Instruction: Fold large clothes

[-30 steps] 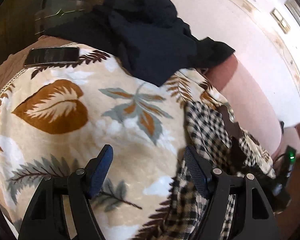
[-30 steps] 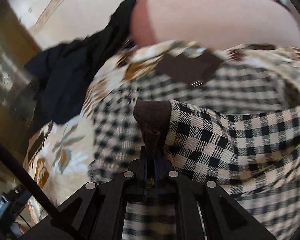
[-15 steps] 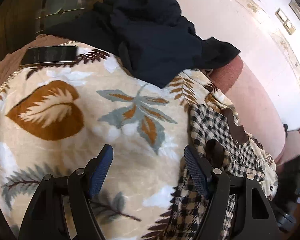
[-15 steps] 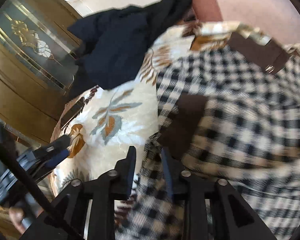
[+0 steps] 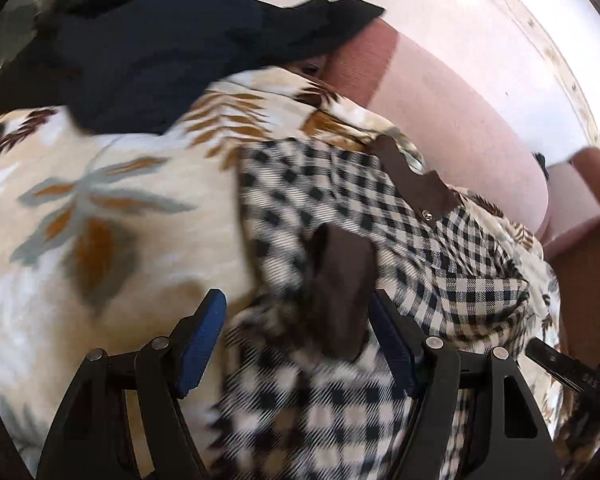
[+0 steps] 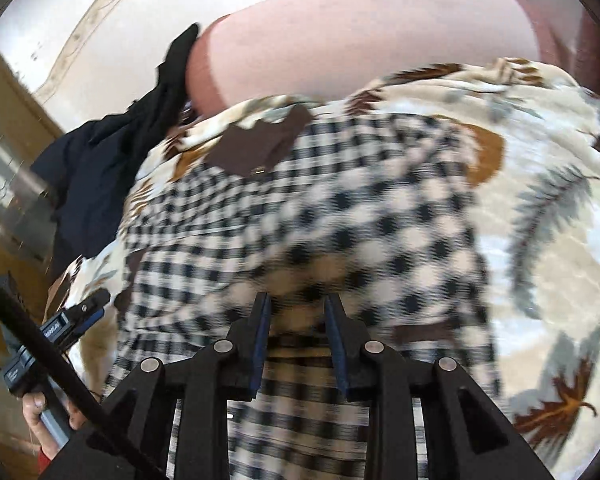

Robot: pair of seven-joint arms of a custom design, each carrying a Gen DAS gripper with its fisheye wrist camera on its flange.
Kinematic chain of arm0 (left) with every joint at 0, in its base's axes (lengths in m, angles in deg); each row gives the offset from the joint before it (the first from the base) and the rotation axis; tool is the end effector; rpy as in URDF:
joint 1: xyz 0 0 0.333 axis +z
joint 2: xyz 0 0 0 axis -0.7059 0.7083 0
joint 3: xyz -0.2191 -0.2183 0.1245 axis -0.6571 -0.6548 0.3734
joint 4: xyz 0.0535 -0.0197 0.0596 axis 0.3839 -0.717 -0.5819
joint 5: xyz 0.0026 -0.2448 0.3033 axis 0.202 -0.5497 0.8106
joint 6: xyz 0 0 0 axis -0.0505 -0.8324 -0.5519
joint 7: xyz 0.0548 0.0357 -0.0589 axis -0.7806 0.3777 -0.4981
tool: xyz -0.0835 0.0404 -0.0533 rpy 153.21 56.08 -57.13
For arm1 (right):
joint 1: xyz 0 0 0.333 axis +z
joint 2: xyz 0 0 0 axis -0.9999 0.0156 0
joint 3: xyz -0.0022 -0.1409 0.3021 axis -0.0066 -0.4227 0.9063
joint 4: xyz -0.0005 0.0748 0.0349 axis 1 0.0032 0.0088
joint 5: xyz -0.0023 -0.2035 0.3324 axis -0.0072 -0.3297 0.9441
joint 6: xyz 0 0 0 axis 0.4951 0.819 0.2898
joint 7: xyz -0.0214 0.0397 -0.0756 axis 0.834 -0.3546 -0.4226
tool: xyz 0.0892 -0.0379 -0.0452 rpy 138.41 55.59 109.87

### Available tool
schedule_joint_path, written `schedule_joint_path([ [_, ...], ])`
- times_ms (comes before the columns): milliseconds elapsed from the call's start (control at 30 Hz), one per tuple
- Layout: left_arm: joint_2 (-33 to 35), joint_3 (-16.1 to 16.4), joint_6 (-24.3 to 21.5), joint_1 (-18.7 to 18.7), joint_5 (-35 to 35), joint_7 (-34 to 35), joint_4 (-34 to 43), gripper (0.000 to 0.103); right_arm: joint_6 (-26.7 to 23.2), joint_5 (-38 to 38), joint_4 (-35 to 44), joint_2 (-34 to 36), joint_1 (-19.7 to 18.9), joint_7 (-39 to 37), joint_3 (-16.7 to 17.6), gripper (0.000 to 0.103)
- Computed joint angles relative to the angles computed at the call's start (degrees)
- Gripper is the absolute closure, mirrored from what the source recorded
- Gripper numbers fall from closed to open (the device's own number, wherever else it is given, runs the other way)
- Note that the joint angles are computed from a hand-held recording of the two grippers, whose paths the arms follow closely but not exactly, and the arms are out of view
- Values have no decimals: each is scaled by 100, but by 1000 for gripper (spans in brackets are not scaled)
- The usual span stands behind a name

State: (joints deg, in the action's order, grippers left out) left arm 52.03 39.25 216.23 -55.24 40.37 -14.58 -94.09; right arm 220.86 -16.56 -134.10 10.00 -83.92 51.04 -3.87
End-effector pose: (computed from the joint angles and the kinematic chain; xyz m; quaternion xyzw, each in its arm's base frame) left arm 0.4354 -0.0966 0.4332 -0.7880 0.5089 -0.3164 0.1415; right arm 0.4732 0.0082 0.4577 -0.6870 0.6533 -0.0281 0.3170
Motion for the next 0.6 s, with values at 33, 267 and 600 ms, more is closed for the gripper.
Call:
schedule_joint_path([
  [33,206,-30,12,-9,24,26,151,31,21,-57,22,32,-48,16,-25,73],
  [267,616,-587,-672,473,611,-231,632,94,220,-121,292,304,-148,-101,-89,73],
  [600,664,-1064,-1139,1002,2315,-1564,873,94,683,-2155,1080,1643,33,1491,281,73],
])
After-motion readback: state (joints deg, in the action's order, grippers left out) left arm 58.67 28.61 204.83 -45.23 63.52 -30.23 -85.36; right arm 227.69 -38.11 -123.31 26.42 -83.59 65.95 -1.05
